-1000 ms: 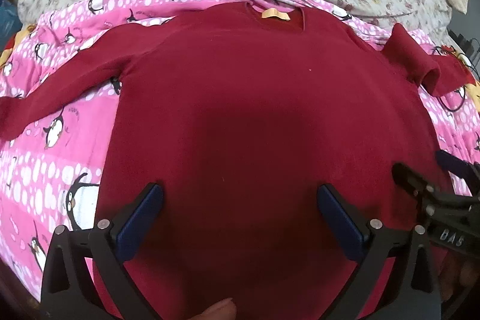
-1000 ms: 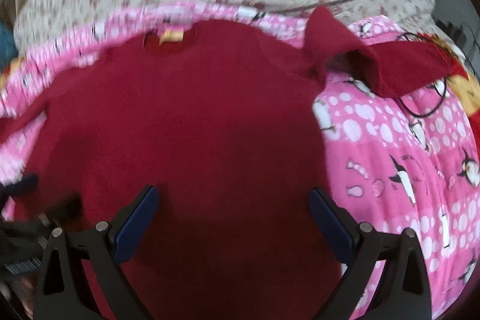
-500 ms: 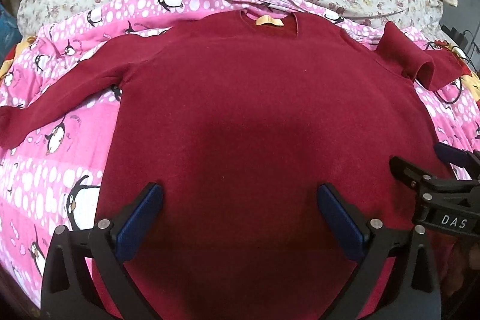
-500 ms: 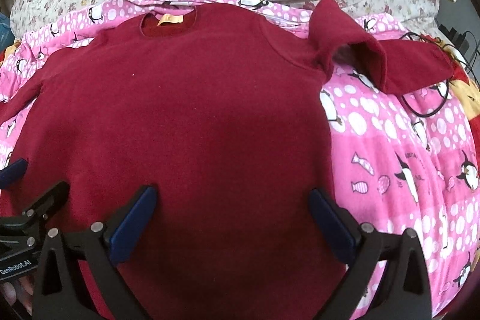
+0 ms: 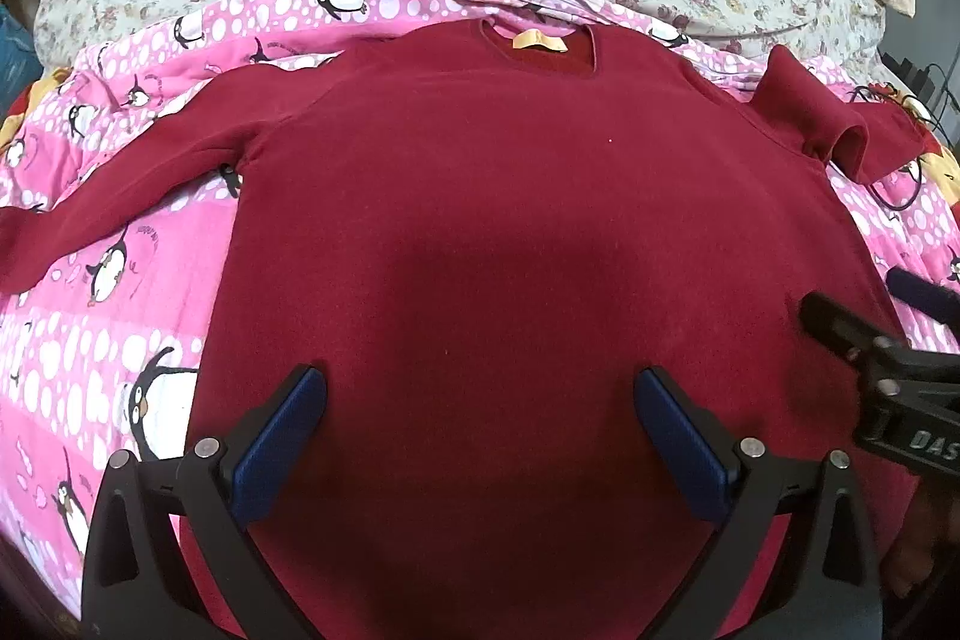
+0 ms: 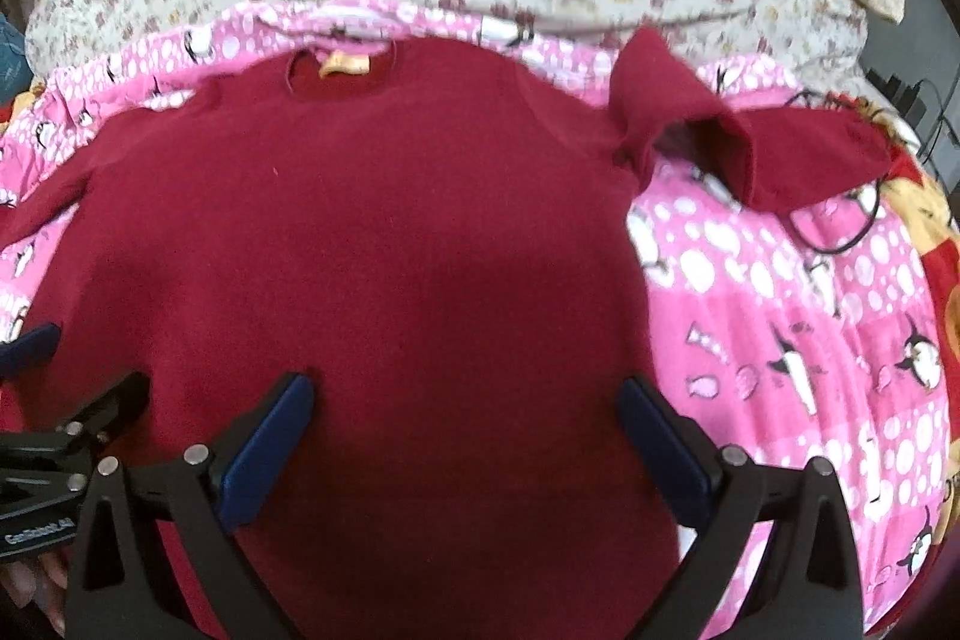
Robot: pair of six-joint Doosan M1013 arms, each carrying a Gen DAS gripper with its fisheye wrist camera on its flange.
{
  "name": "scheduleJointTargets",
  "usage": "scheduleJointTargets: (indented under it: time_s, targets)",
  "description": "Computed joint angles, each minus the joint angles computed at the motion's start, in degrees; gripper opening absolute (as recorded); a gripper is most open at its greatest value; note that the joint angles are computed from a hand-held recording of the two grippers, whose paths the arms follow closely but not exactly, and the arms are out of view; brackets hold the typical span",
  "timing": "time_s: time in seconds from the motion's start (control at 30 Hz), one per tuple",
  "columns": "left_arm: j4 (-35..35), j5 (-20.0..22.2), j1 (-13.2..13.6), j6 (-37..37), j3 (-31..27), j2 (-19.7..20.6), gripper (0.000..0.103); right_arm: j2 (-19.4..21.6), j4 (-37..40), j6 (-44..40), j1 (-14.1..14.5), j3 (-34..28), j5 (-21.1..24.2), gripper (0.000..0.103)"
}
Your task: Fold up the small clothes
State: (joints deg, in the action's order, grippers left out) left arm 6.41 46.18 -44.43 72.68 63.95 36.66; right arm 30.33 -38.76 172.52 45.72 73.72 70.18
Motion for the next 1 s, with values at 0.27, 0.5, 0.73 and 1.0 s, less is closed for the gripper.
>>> scheduleJointTargets:
  time_s: [0.27,0.5,0.73,1.0]
  targets:
    - [0.38,-0.22,-0.11,0.08,0.1,-0.03,0.091,-0.21,-6.75,2.05,1.75,-0.48,3.0,0.103]
    - [0.83,-1.07,-0.21,-0.03,0.69,-0.28,0.091,-0.5,-6.35,2.79,1.72,-0.26,2.6,0.103]
    - [1.17,-1.64,-0.27,-0.48,1.05,-0.43,0.091,-0.28,-6.68,3.69,1.96,-0.52,2.91,0.103]
    - [0.95,-1.59,-0.18,-0.36,0.96,-0.38,0.091,-0.44,-6.68,4.54,1.87,0.01,2.48,0.103]
